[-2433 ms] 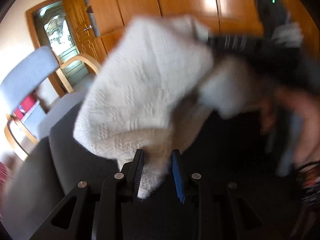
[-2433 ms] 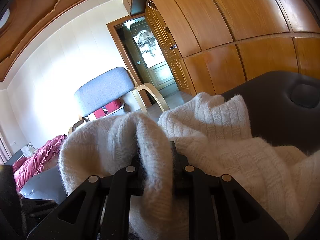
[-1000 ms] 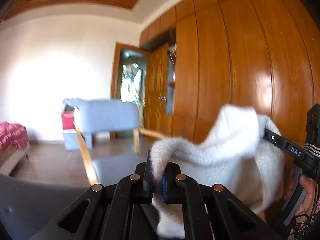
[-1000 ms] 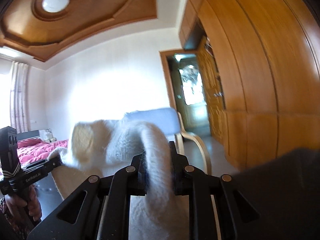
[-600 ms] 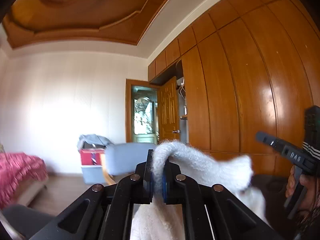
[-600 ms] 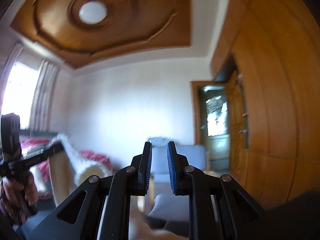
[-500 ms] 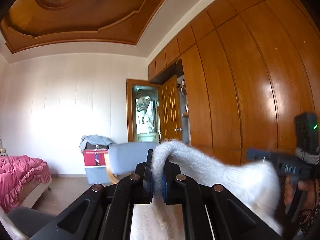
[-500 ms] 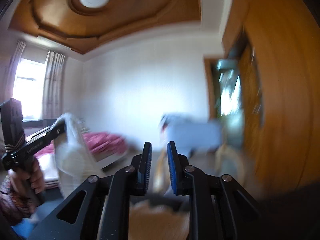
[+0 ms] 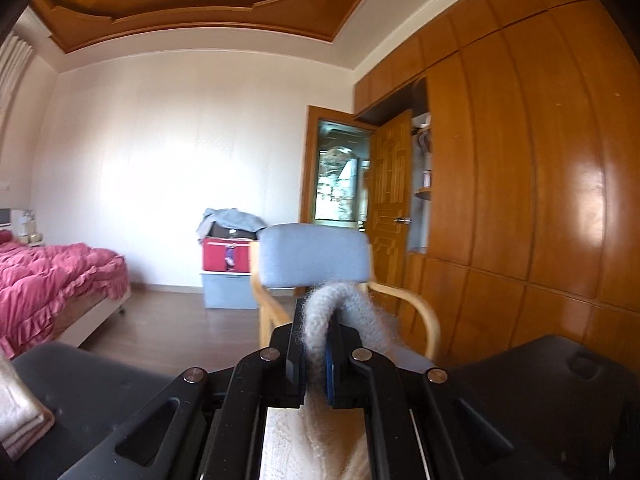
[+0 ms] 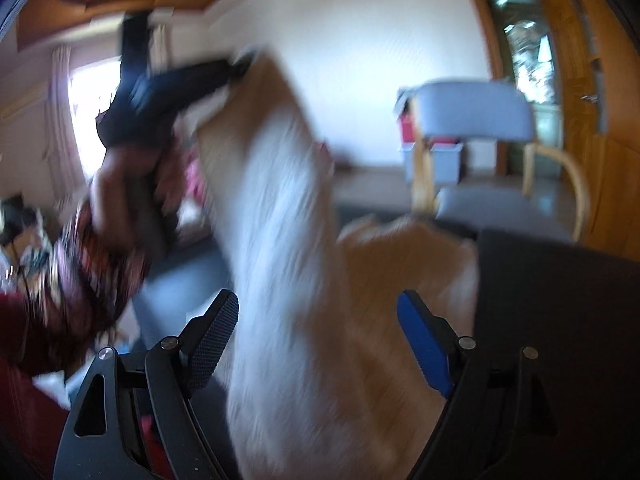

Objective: Fold clothes
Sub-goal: 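Spread the sweater by pulling the grippers apart in the air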

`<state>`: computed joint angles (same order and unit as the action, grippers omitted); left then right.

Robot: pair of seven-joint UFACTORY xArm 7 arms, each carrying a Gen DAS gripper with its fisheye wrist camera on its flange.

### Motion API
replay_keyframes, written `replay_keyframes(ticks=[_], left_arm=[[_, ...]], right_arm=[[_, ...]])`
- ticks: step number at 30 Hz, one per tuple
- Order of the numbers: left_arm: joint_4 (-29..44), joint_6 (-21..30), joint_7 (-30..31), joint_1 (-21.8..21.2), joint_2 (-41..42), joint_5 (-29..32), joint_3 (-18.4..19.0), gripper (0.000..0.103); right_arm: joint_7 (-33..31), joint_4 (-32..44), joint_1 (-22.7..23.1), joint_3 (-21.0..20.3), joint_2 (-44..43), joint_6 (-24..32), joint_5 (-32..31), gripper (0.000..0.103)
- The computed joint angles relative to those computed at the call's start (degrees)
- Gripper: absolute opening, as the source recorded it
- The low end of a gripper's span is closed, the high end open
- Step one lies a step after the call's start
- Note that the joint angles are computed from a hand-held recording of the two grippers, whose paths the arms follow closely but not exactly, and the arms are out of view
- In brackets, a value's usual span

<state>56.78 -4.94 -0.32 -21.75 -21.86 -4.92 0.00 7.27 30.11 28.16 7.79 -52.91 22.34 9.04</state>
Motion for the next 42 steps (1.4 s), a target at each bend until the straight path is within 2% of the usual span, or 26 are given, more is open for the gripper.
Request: replay_keyframes(ticks=[2, 5, 6, 7, 8, 10, 13, 14, 16, 21, 25, 30, 33, 35, 38, 42], left_arm=[[-0.3, 0.1, -0.8, 1.0, 0.0, -0.3, -0.1, 0.005], [-0.9, 0.1, -1.0, -1.1, -0.7, -1.6, 2.4, 0.005], [-1.4, -0.1, -0.9, -2.2, -1.3, -2.1, 3.4, 0.005], [-1.9, -0.3, -1.0, -2.4, -2.1, -2.4, 3.7, 0.005], [-2.5, -0.6, -1.3, -1.9, -2.9, -2.4, 3.4, 0.005], [-4.3, -2.7, -2.5, 0.8, -5.3, -2.1, 1.5, 0.005], [-6.9, -7.3, -4.7, 3.5, -9.8, -1.5, 0.3, 0.005], [-7.3, -8.4, -5.3, 3.1, -11.1, -1.0, 0.9, 0.005], [-7.5, -9.8, -6.3, 2.2, -13.6, 0.1, 2.2, 0.005], [-6.7, -10.6, -6.4, -0.3, -18.7, 3.7, 4.8, 0.005], [-5.1, -9.9, -6.2, -3.3, -21.9, 5.2, 6.9, 0.005], [-3.3, -7.9, -5.1, -7.1, -26.6, 5.6, 8.7, 0.005], [-2.5, -5.5, -4.1, -7.7, -29.6, 5.4, 8.6, 0.005], [-1.8, -3.4, -3.2, -7.9, -30.7, 5.0, 8.5, 0.005], [-1.2, -0.5, -1.4, -7.2, -30.1, 4.3, 8.6, 0.006], [-0.6, 3.9, 0.6, -6.7, -23.8, 2.2, 9.9, 0.006]], right_arm=[[-0.9, 0.2, 0.4, 1.0, 1.0, 3.5, -1.0, 0.084], [-1.5, 1.0, -2.3, 5.3, 5.3, 7.3, -5.2, 0.084], [-0.4, 1.7, -5.1, 8.2, 7.5, 8.4, -8.3, 0.073], [0.3, 1.5, -6.0, 8.6, 8.1, 7.5, -9.0, 0.04], [0.7, 1.4, -6.3, 8.4, 8.8, 6.7, -9.5, 0.035], [4.8, 1.8, -9.1, 9.2, 9.0, 3.3, -10.4, 0.031], [10.7, 2.8, -16.8, 12.4, 6.3, -2.9, -15.6, 0.028], [12.3, 3.7, -19.4, 12.9, 5.7, -4.9, -16.9, 0.027], [14.8, 5.6, -24.2, 13.8, 4.5, -8.9, -19.2, 0.016], [17.3, 11.6, -34.1, 15.3, 2.7, -16.9, -22.4, 0.015], [16.6, 16.4, -38.0, 15.4, 2.0, -20.5, -22.6, 0.015], [13.7, 21.3, -36.5, 13.6, 2.2, -22.0, -21.4, 0.015], [12.3, 22.6, -34.9, 13.0, 2.2, -23.6, -20.4, 0.015], [11.4, 19.9, -30.8, 11.4, -1.7, -22.5, -19.3, 0.015], [9.4, 18.1, -23.9, 8.1, 0.0, -22.1, -17.2, 0.015], [5.8, 15.8, -12.7, 1.0, 5.8, -15.7, -13.1, 0.015]])
